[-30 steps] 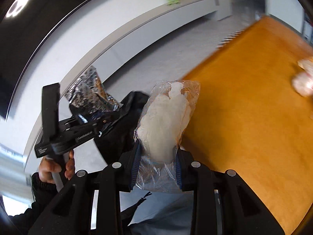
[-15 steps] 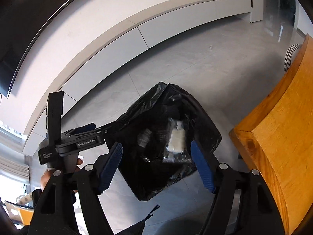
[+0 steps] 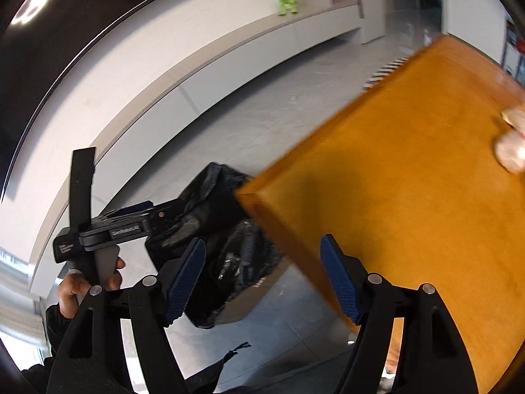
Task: Collect trash
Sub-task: 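Carry both items to the black trash bag and open both tools, then grasp the barcode bread bag with the right tool while the left grasps the plastic bag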
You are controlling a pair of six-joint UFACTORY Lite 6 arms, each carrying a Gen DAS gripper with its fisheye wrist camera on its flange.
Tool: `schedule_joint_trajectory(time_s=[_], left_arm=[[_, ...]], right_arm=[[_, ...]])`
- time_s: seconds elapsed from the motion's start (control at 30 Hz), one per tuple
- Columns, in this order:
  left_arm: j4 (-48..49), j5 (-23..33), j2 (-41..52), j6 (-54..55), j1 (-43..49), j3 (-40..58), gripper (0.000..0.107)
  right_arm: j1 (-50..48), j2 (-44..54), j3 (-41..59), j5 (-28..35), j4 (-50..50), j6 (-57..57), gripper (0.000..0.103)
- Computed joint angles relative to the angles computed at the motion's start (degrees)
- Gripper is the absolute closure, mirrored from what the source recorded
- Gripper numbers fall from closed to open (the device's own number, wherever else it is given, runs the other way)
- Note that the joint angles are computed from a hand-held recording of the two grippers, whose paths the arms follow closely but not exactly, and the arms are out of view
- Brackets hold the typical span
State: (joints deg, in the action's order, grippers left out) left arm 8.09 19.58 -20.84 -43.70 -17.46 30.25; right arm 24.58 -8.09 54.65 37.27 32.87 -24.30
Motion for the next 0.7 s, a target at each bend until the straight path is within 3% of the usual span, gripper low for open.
schedule_joint_trajectory(time_s=[0.2,0.37,0.5,0.7], left_arm=[[9.51,3.18,20.12,-8.32,-13.69,24.91,0.01],[8.08,7.22,37.27,-3.38,-19.73,46.91,0.01],[3.38,12.15,51.21,4.79,-21.51,66.38,0.01],[-2.92,23.6,74.22,15.15,-22.64,101.1,0.01]], right_arm=[[-24.59,0.95,2.58,7.61,2.63,-7.61,0.029],[-42.71,13.32,14.2,11.29,4.43,-5.09,0.019],[-51.04,25.26,25.51,10.63,5.37,2.85,0.018],[-52.1,41.01,42.08,9.89,5.11,17.25,0.018]])
